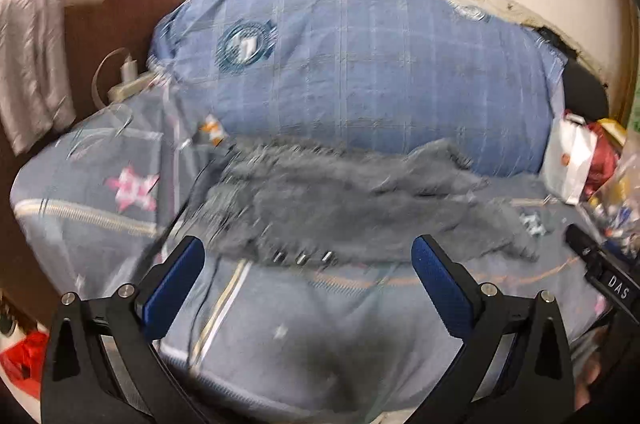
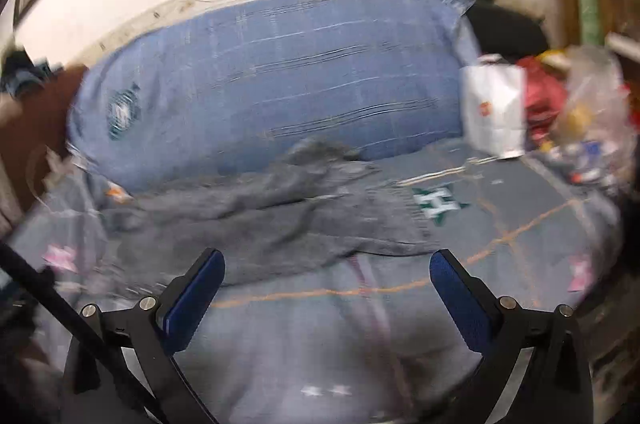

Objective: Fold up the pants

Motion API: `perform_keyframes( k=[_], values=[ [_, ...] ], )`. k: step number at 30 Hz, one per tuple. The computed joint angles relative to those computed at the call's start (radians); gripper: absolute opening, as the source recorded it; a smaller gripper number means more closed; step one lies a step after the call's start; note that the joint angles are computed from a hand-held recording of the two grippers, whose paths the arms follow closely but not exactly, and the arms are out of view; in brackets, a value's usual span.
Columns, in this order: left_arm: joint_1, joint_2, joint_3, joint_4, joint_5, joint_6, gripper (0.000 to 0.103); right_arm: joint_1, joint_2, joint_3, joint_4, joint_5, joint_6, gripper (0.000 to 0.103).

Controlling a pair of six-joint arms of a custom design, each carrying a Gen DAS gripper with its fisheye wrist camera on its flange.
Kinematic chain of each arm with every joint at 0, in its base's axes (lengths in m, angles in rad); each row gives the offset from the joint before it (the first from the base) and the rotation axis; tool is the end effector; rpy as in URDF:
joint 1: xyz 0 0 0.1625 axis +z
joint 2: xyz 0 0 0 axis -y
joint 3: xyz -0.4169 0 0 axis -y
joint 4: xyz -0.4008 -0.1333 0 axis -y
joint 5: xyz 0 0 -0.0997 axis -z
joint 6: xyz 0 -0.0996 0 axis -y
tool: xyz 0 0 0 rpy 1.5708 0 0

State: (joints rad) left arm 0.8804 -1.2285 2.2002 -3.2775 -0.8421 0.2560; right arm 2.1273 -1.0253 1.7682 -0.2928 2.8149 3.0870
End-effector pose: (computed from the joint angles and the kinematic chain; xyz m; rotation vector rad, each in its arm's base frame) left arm -0.1580 -0.5047 0.2360 0.7707 2.2693 -1.0863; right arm 0.2956 -0.4013 0.1441 -0.2264 -1.9226 1.3874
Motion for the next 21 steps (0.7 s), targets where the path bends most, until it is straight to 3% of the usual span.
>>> perform_keyframes(
  k=[4,9,11,14,17,19,21],
  values=[
    [-0.060,0.063,-0.117,-0.004,0.025,0.059,0.103,-0.007,0.034,-0.173,0.252,-0.023,0.115,0.103],
    [-0.048,0.160,-0.267,0.010,0.009,0.113,0.103,-0.058,0.080,-0.336,0.409,-0.119,0.063,0.103],
    [-0.023,0.205,-0.334,0.073,-0.012,0.098,0.103,-0.089,0.097,-0.375,0.445,-0.155,0.054,0.103],
    [0.022,0.295,-0.434,0.177,-0.022,0.059,0.103,-0.151,0.136,-0.427,0.526,-0.206,0.120,0.103],
    [0.068,0.358,-0.482,0.288,-0.051,-0.016,0.103,-0.211,0.164,-0.448,0.619,-0.264,0.235,0.102],
    [0.086,0.376,-0.497,0.428,-0.022,-0.086,0.103,-0.251,0.200,-0.488,0.734,-0.336,0.319,0.100],
    [0.090,0.395,-0.512,0.498,-0.009,-0.138,0.103,-0.256,0.238,-0.521,0.790,-0.317,0.354,0.099]
  ],
)
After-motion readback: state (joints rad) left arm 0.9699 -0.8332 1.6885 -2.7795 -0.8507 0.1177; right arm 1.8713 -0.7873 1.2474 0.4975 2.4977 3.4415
